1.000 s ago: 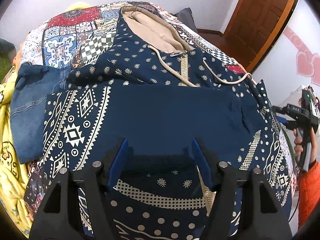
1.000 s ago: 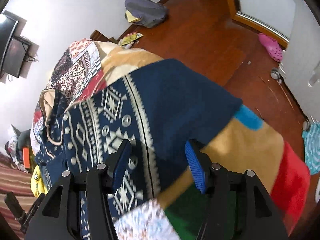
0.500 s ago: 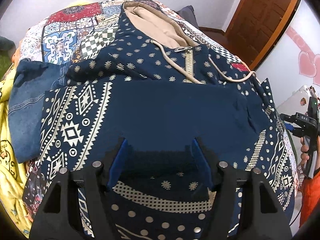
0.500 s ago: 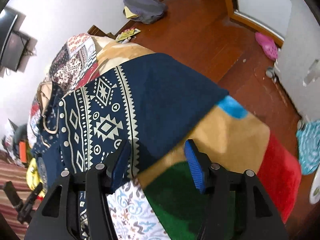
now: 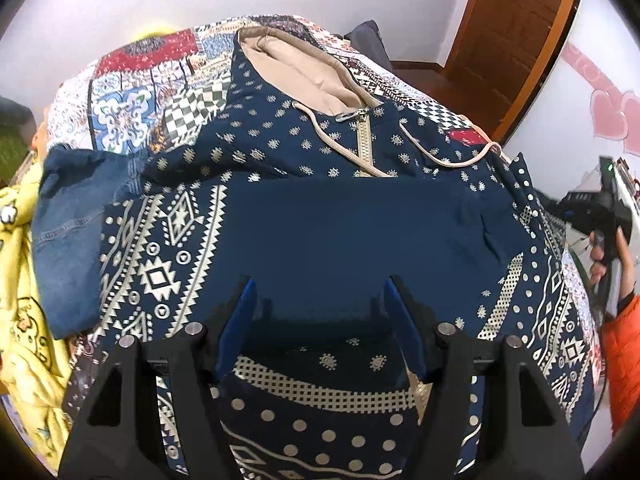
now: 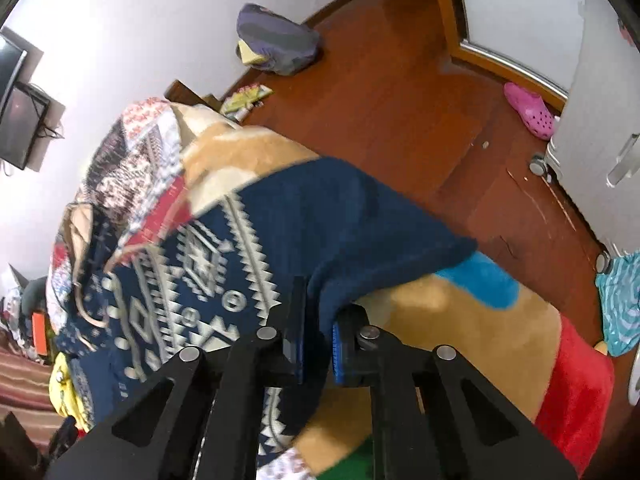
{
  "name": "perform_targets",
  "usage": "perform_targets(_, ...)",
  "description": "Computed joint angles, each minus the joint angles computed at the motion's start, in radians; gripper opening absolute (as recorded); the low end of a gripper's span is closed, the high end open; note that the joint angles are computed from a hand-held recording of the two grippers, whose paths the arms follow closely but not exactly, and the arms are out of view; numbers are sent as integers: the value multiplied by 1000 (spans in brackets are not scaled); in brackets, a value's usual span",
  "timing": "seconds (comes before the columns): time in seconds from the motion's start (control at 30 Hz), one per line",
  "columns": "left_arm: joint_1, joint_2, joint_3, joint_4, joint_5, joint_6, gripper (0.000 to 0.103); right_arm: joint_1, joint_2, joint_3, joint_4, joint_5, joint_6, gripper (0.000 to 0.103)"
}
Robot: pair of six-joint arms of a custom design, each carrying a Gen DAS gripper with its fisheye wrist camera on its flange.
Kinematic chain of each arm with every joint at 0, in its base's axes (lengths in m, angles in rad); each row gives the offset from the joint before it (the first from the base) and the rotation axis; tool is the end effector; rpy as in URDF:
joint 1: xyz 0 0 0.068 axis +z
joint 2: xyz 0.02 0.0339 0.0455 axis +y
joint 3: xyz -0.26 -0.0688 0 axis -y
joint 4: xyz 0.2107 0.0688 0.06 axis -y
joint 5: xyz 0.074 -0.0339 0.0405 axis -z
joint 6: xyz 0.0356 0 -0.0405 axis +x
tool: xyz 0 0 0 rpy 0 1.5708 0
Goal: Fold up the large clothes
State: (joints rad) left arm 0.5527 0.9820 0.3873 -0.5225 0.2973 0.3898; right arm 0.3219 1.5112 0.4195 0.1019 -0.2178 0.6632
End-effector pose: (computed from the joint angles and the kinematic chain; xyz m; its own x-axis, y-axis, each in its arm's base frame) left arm 0.1170 0.0599 0.1643 -0.8569 -0.1017 -0.5054 -0.0725 0.9944 -0.0770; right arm 0.2011 0.0752 0.1228 -0.8843 0.3387 -0.3213 0.1561 0.8631 0.4802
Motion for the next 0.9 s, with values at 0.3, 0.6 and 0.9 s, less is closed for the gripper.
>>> perform_targets(0.3,154,-107,50,-145,100,124,65,267,-383,212,-338,180,41,5)
perform_targets(0.6,511,-99,158,-350,277,441,65,759,-134,567,-366,414,42,5)
perform_targets(0.9,852,36,262,-530,360,789,65,874,377,723,-306,278,84,5)
